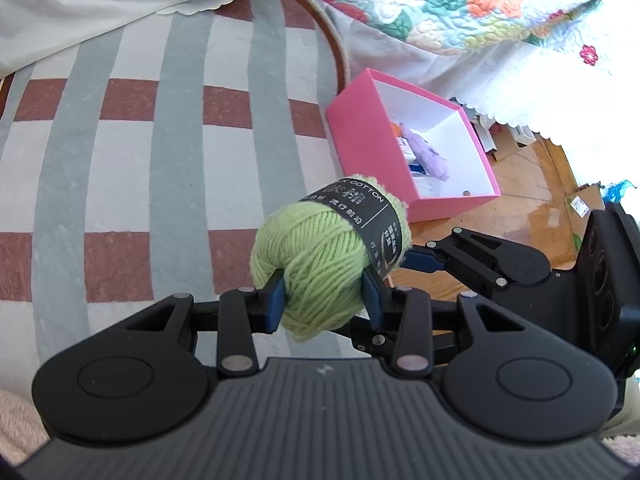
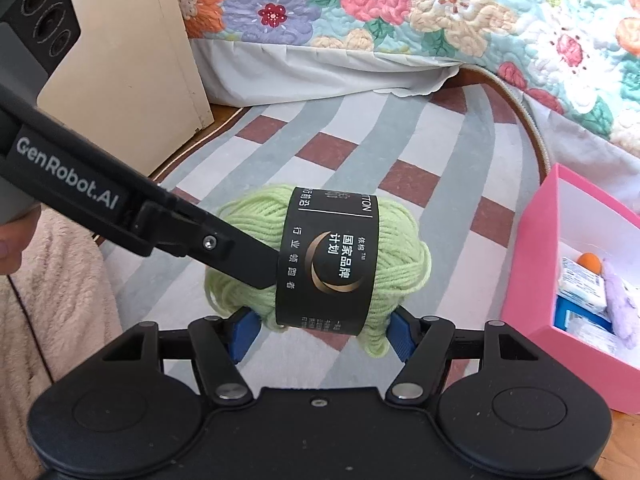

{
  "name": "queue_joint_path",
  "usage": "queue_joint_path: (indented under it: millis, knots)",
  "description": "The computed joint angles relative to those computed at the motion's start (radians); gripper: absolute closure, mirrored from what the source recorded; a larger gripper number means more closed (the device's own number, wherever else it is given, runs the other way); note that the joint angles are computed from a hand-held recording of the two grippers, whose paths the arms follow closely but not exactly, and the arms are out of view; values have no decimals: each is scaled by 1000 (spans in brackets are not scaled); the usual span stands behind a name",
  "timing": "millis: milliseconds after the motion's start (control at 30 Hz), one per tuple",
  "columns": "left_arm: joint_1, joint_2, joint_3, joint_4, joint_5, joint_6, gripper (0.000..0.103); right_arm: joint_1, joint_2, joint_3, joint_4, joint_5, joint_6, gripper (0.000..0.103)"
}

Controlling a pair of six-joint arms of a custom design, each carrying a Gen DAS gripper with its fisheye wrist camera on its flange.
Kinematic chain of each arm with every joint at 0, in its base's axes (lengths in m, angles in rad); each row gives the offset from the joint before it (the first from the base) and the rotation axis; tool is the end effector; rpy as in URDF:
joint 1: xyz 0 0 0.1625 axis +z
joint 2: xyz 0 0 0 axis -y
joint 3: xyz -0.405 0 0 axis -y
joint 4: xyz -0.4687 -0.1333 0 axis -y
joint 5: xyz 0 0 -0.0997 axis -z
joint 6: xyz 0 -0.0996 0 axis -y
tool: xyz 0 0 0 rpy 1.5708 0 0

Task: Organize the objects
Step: 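Carry the green yarn ball with the left gripper over the pink box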

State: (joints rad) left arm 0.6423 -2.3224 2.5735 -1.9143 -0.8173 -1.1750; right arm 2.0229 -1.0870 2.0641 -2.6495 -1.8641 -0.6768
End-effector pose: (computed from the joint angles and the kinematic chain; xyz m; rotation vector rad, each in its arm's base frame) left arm -0.1063 -0.3311 0.2788 -0.3776 2.6498 -0.9807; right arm 0.3384 -0.4576 0.0478 1.4999 -2.4087 0.0964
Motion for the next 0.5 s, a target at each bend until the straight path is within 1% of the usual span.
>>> queue_joint_path:
  millis: [167,500]
  knots:
    - [-36,36,-21,15,3,-20,65,4,-37,7,23,-5,16,31]
    - [-69,129,-59,-17,2,-22,65,12,-99,28,31,-17,21,31]
